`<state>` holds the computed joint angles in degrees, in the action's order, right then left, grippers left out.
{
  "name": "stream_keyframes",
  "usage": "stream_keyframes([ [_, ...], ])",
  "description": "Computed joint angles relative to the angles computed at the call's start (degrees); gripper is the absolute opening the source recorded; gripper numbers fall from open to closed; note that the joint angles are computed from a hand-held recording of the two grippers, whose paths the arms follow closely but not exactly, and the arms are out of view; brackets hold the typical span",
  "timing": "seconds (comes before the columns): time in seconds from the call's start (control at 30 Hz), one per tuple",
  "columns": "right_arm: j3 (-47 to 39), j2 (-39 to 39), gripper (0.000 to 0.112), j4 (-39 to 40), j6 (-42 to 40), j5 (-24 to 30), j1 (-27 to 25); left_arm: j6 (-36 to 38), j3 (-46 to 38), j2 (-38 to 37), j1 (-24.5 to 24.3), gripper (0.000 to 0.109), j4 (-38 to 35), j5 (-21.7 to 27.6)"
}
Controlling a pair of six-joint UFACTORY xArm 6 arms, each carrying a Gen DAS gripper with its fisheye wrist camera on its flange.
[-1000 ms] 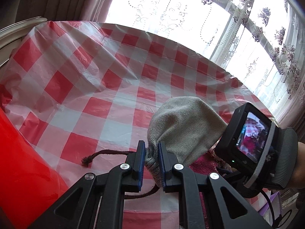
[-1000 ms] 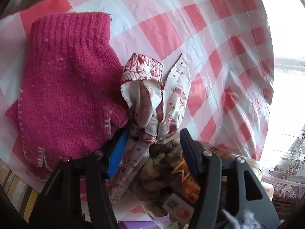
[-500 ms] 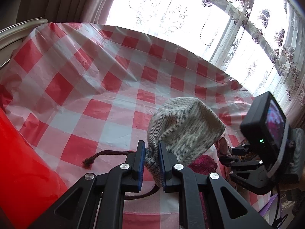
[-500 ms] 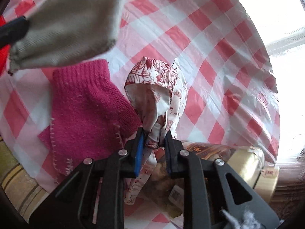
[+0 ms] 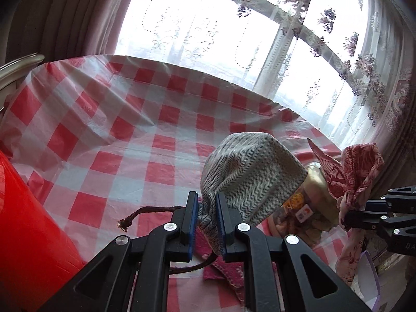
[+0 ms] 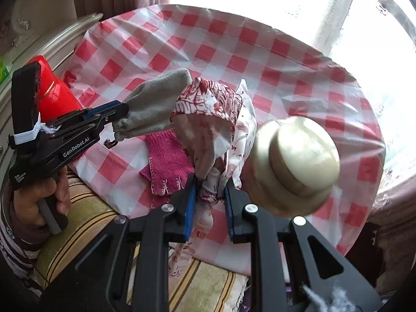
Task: Organize soft objects
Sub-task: 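Carry the floral cloth over the box with right tool while left drops grey pouch inside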
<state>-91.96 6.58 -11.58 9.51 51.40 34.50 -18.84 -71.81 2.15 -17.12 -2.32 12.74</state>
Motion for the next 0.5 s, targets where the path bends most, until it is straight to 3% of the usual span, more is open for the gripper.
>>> stream_keyframes([
  [0.2,21.4,-18.1,0.024,0.3,4.7,-4.8,-4.9,5.8,-0.1,-2.4,-7.1,0.014,-4.3,2.1],
  [0.5,43.9,-39.8,0.024,5.8,5.9,-5.5,-14.6,11.6,-5.3,-0.4,-18.3,0.014,-9.9,10.4],
])
